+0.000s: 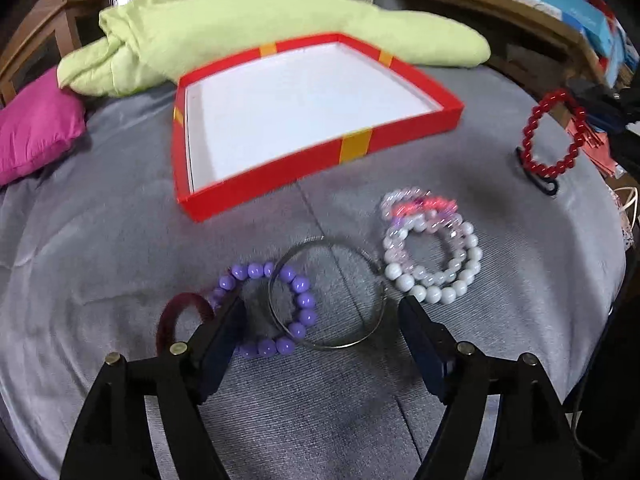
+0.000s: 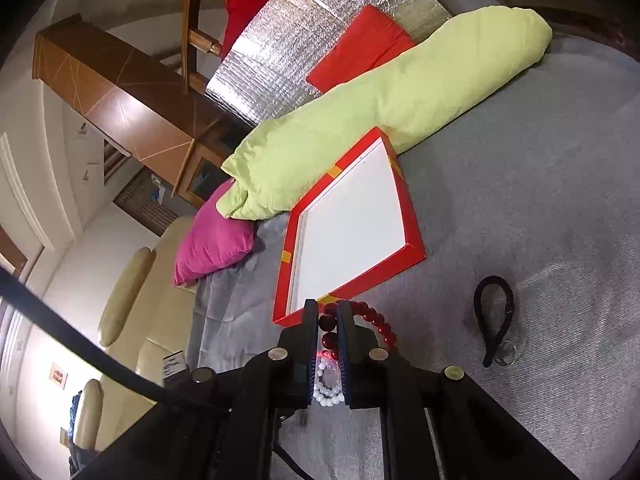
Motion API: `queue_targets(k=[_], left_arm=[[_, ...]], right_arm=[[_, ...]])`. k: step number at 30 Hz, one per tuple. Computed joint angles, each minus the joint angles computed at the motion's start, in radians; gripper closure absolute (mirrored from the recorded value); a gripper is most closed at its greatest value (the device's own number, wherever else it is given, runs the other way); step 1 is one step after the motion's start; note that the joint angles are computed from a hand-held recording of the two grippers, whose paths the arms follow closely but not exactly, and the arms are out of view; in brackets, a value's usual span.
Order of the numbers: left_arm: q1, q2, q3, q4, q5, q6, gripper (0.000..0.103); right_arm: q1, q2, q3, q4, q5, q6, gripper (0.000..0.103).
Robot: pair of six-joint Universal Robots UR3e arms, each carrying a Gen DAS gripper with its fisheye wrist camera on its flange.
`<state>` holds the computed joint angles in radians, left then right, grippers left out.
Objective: Organize jewelry
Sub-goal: 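Carry the red bracelet and silver bangle into the red-rimmed box, opening both tools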
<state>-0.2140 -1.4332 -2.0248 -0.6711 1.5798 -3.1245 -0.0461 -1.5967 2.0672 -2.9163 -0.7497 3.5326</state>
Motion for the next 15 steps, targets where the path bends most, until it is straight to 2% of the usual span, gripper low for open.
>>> queue_targets(k=[6, 8, 15], left_arm=[[0.008, 0.002, -0.024, 0.056, -0.019, 0.002, 0.025], [0.011, 0.007, -0.034, 0.079, -0.029, 0.005, 0.04], [-0.001, 0.045, -0.072, 0.135, -0.032, 0.026, 0.041]], right_arm=[[-0.008, -0.007, 0.01, -0.006, -0.004, 0.005, 0.093], [-0.008, -0.006, 0.01, -0.007, -0.005, 0.007, 0.093], [0.015, 0.018, -0.013, -0.035, -0.024, 0.026, 0.093]])
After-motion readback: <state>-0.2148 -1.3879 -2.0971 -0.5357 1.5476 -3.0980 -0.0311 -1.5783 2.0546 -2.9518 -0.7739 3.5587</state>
